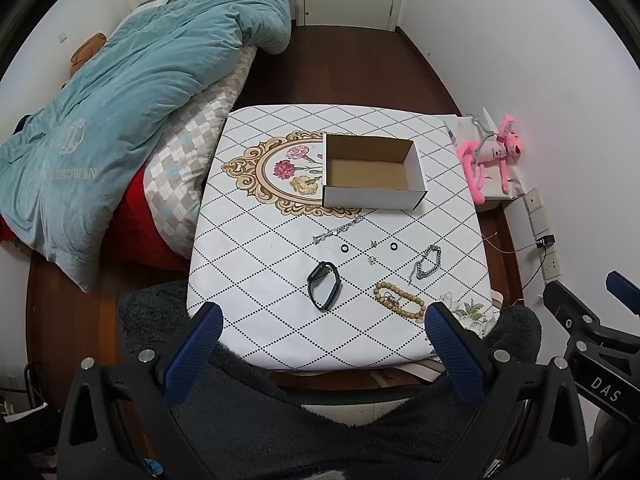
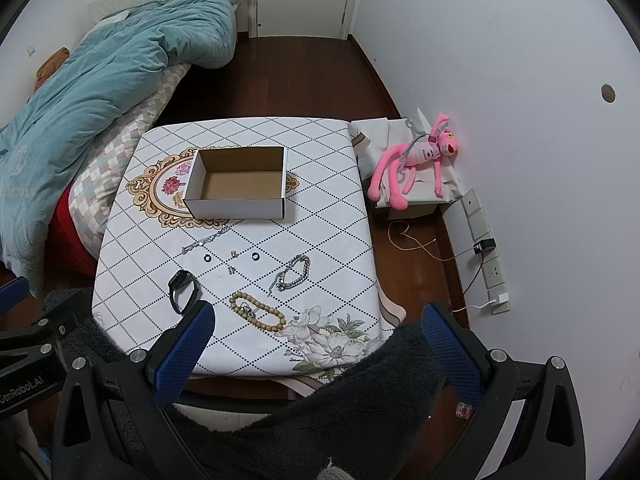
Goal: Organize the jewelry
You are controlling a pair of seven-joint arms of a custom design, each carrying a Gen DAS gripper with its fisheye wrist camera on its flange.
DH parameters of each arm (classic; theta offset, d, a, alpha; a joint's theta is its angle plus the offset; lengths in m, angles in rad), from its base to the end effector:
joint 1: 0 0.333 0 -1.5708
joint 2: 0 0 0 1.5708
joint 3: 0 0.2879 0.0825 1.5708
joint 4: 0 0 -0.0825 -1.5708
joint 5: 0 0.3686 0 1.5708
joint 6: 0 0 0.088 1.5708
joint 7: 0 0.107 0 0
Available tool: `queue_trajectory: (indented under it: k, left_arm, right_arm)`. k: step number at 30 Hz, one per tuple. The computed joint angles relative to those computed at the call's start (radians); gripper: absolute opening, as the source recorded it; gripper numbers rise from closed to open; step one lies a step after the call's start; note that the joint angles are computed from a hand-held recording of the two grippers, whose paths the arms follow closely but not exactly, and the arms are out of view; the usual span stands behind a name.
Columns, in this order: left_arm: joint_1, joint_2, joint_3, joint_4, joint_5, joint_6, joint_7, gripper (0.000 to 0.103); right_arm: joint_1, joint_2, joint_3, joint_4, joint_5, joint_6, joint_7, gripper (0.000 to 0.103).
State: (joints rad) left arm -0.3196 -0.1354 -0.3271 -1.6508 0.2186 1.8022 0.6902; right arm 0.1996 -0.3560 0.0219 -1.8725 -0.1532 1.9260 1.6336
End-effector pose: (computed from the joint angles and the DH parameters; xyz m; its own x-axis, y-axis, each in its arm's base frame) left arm 0.4210 -0.3106 0.6532 0.2006 -0.9788 0.0421 -0.9067 -0.2018 -0.3703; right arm 0.4544 0.0934 0.6717 0.1516 -0.9792 0.1349 -0.8945 -0.1940 -0.4029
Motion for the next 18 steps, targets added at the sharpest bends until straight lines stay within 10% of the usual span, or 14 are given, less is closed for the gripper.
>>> queue_trajectory:
  k: [18]
  left_arm:
    - [-0.009, 0.011, -0.006, 0.017, 0.005, 0.001, -0.006, 0.103]
  right_arm:
    - [-0.003, 0.009, -0.001, 0.019, 0.002, -0.004, -0.001, 0.103]
